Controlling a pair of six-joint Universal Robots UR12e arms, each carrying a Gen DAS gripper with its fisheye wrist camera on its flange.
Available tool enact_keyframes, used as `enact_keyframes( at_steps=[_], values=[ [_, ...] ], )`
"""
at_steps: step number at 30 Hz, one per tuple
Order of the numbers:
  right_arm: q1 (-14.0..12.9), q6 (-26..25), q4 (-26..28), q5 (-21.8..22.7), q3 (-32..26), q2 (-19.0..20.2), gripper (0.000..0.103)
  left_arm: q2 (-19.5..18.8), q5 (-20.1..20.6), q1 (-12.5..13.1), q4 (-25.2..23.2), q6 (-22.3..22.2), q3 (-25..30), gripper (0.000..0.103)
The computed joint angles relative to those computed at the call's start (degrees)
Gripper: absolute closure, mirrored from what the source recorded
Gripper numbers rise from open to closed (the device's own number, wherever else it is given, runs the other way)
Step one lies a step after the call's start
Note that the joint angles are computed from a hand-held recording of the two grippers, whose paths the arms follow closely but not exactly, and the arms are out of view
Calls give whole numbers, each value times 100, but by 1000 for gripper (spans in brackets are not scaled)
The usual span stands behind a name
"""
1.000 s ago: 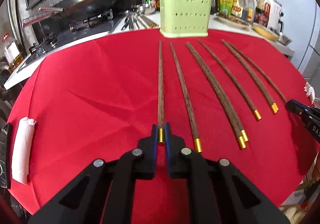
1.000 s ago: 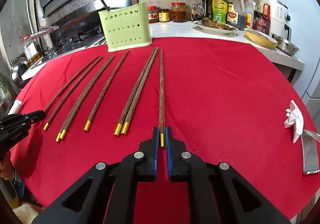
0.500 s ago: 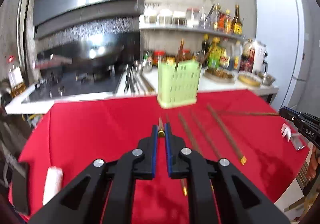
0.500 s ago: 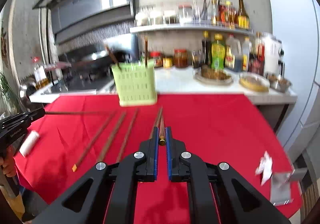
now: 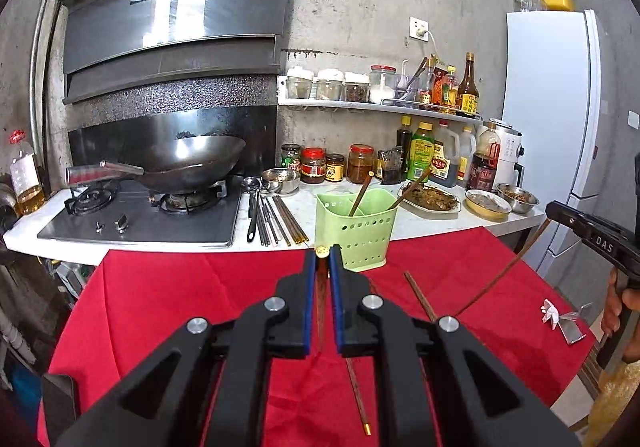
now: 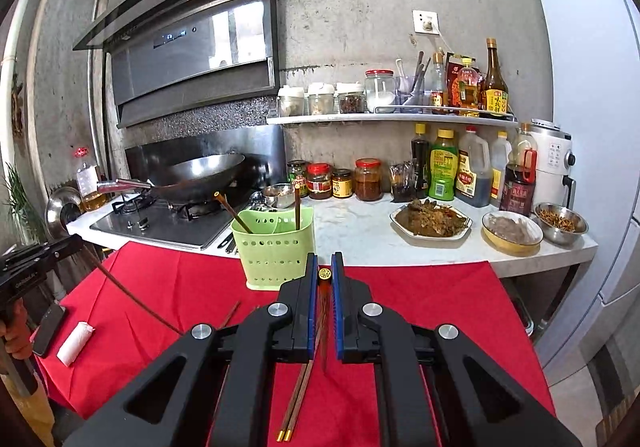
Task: Organize utensils
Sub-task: 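Lift the left tool's chopstick toward the green holder while the right tool carries its own, then lower the left tool's chopstick into the holder and open while the right tool does likewise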
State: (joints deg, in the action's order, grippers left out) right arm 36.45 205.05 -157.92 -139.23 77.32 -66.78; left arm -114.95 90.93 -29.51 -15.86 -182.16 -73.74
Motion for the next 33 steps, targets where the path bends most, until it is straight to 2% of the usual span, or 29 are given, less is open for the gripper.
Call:
enact_keyframes(
  at_steps=[8, 11, 14, 18, 21, 26, 29, 33],
  values=[
    [-93, -207, 32, -162, -218, 166, 95, -243, -59, 47, -308, -151, 299, 96],
    [-127, -307, -15, -206, -261, 226, 95, -334, 66, 51, -487, -182, 373, 96],
    [-146, -368, -133, -204, -262, 253, 95, -333, -70, 77, -383, -197, 326, 96],
    [-160, -366, -159, -188, -337, 297, 96, -297, -59, 69, -167, -115, 305, 96],
    [-163, -706, -190, -274, -570, 398, 96, -318, 20, 55, -47, -33, 432, 96],
    [-222, -1572, -660, -418, -1099, 669, 96, -502, 111, 53, 124, 43, 870, 96],
    [-303, -2126, -1057, -444, -1480, 891, 96, -763, 167, 45, 206, 61, 1369, 96],
    [-459, -2717, -1621, -204, -2044, 1198, 96, -1158, 243, 28, 281, 69, 2112, 96]
  ],
)
